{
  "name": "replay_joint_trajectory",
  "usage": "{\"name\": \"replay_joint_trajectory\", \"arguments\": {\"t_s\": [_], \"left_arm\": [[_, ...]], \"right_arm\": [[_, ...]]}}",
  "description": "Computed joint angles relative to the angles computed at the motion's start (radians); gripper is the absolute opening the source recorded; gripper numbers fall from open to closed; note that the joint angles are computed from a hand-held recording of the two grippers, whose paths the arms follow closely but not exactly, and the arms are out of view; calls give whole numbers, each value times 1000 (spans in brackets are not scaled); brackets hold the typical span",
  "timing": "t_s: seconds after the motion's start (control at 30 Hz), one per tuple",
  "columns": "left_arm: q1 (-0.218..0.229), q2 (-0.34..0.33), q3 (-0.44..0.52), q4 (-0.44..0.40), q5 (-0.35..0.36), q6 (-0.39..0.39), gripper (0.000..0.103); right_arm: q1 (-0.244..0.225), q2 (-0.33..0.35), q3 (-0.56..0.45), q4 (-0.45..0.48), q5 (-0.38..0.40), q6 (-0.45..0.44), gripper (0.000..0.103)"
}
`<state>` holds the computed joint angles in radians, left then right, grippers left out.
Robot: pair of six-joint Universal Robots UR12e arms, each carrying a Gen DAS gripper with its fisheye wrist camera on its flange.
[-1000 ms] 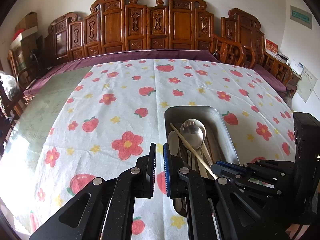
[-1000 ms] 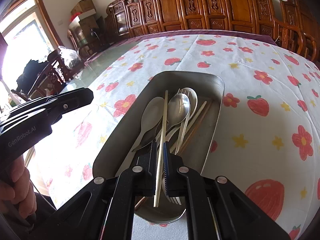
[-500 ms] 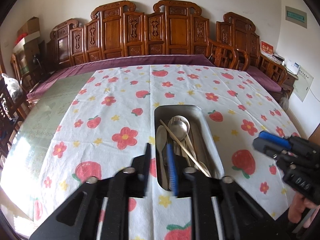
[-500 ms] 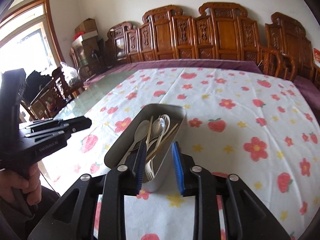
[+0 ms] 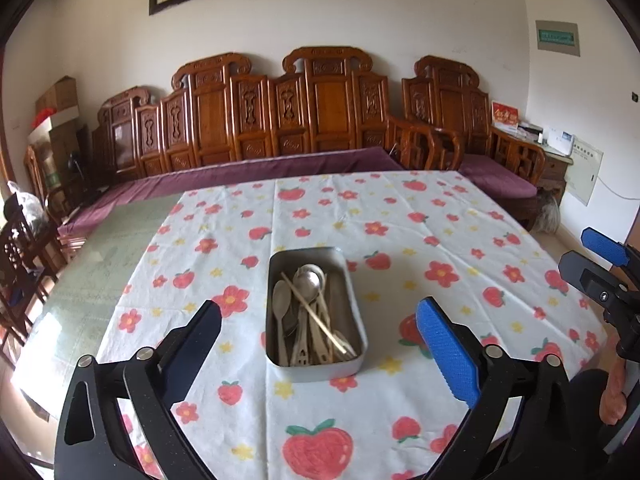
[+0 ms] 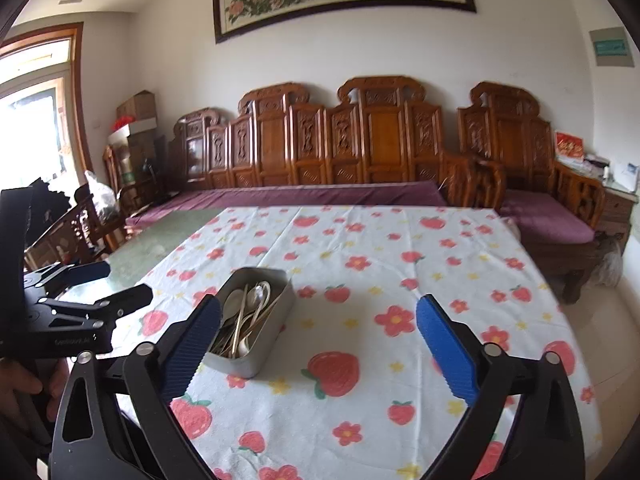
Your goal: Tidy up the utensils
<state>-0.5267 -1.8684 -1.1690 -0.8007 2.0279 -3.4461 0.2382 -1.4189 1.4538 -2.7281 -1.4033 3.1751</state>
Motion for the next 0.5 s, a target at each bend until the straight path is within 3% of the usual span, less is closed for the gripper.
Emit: {"name": "replay_joint_trajectory", "arguments": {"t_s": [0.27, 0.5], "left_arm": [[-44, 0, 20, 18, 56, -26, 95], [-58, 7, 18, 42, 74, -25, 95]], "right_arm": [[-8, -42, 25, -29, -43, -5, 100], [-10, -48, 31, -35, -52, -2, 100]]}}
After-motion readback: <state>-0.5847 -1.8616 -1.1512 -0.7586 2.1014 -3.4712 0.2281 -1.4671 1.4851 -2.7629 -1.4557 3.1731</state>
